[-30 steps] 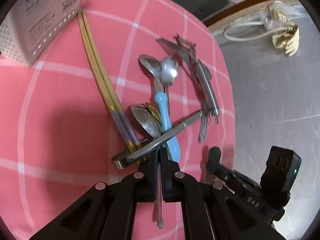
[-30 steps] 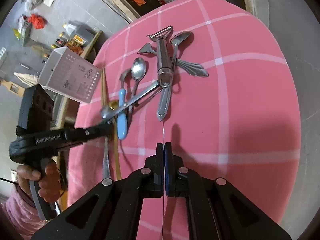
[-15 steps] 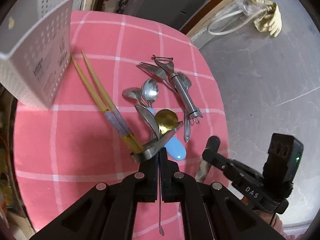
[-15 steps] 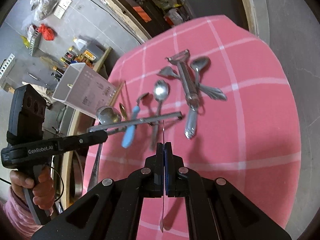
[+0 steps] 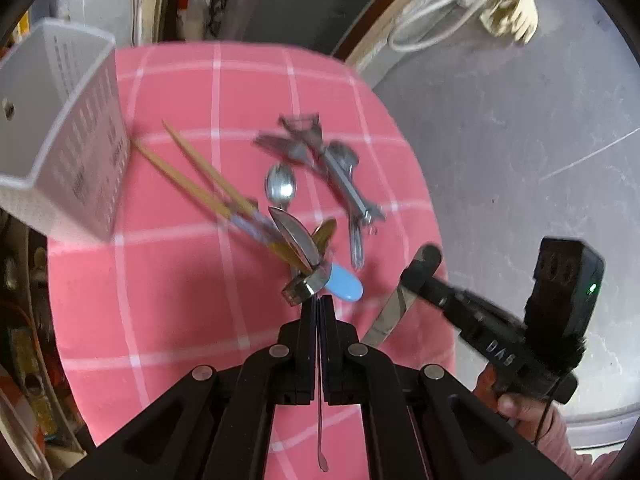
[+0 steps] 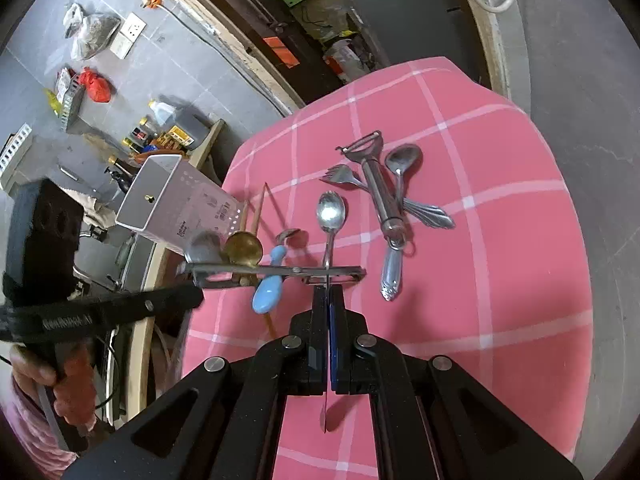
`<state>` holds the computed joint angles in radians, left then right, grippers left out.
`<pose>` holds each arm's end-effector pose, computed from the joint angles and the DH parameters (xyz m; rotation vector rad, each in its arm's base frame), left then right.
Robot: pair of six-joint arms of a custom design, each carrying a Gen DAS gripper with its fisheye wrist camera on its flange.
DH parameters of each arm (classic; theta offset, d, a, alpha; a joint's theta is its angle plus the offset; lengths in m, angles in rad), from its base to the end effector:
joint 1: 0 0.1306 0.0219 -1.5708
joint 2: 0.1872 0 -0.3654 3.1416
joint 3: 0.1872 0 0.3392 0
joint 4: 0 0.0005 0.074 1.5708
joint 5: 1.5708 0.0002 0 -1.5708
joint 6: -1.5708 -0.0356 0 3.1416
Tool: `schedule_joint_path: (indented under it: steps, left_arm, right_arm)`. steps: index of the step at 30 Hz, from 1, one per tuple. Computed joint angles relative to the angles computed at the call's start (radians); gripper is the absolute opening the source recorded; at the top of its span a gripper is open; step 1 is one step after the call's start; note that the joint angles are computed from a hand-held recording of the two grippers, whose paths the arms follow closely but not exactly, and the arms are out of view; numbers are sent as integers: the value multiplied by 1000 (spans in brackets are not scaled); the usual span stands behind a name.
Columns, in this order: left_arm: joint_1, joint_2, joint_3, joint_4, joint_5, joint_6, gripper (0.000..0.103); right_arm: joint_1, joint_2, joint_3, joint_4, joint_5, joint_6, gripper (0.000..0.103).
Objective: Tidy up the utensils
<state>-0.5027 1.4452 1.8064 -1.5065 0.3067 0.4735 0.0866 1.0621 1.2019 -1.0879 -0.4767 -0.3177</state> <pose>0.3504 -0.2055 0.5168 0.1359 2.8303 -0.6735 0.3013 0.0420 0.4386 0.0949 2.5290 0.7636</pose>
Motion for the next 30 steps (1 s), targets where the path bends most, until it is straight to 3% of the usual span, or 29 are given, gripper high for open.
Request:
schedule_joint_path:
  steps: [5,9,12,13,17,20,22,25,30]
  left_arm:
    - [-6,-21,-93,15,95,26,2]
    - [6,-20,-99,24,184,35,2]
    - [55,-25,-90,75,338,86,2]
    - [65,-19,-68,78,355,85,2]
    - [71,7,5,54,314,49,2]
    - [89,2,-17,87,361,77,2]
    - [85,1,-18,76,351,57,2]
    - [77,11,13,34,267,-3,2]
    - [116,-11,43,102,173,-15,2]
  right_arm:
    - [-7,-25,-21,-7,13,-23,2]
    - [-13,-43,-30,-12,25,-37,2]
    - [-14,-57,-39,-12,33,-47,2]
    - [-14,-60,-41,-12,36,-50,2]
    - [-8,-67,-44,-7,46,-67,2]
    - [-2,-68,-40,-4,46,-67,2]
    - [7,-61,-33,-2,52,-61,2]
    - [13,-55,-29,4,51,-65,2]
    - [29,-52,-24,9,58,-71,2]
